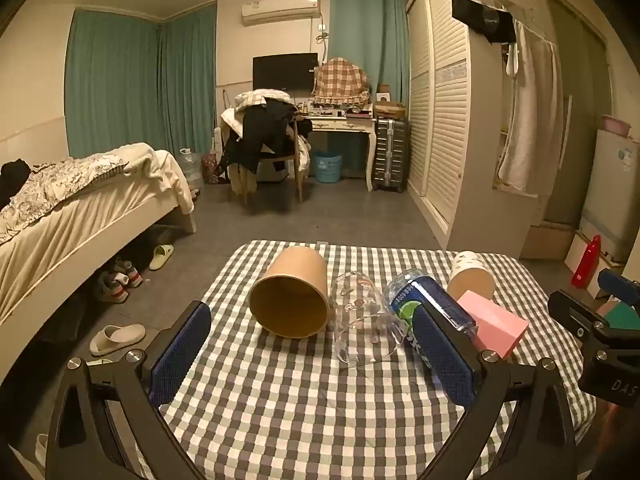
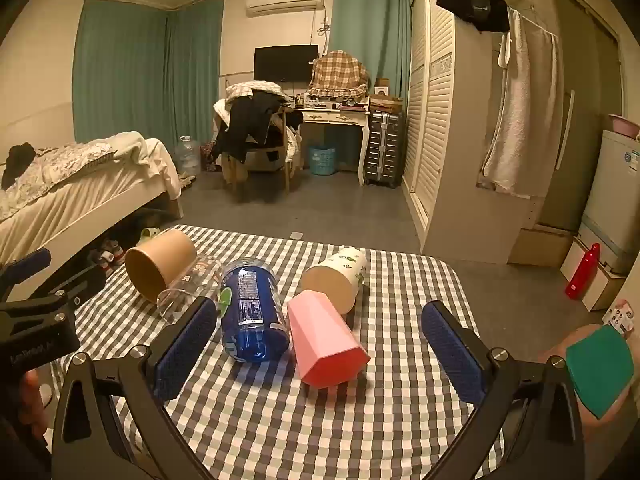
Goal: Flip cup upside down
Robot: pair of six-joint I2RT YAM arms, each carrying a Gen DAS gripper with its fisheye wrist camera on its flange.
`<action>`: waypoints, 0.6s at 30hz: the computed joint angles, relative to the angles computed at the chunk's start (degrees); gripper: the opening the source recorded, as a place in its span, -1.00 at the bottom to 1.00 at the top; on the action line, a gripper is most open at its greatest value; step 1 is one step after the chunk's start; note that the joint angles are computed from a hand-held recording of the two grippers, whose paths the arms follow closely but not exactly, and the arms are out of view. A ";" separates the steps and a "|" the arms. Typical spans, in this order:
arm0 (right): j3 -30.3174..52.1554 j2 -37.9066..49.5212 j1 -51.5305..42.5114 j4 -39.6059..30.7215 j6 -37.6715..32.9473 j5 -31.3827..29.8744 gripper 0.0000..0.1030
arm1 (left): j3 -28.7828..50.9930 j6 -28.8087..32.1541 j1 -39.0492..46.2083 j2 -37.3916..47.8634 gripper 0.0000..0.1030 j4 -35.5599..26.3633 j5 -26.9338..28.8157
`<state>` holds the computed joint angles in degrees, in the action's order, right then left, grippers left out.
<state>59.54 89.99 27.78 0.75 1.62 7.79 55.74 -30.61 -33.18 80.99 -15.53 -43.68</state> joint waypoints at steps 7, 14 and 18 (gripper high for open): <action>0.03 0.12 0.14 0.00 -0.05 0.21 0.99 | -0.12 -0.25 0.11 -0.27 1.00 -0.19 0.17; 0.00 0.06 0.16 -0.02 0.08 0.10 0.99 | 0.05 -0.33 0.13 -0.13 1.00 -0.34 0.16; 0.16 0.17 0.13 -0.19 0.21 0.06 0.99 | -0.29 0.39 0.70 -0.62 1.00 -0.14 0.49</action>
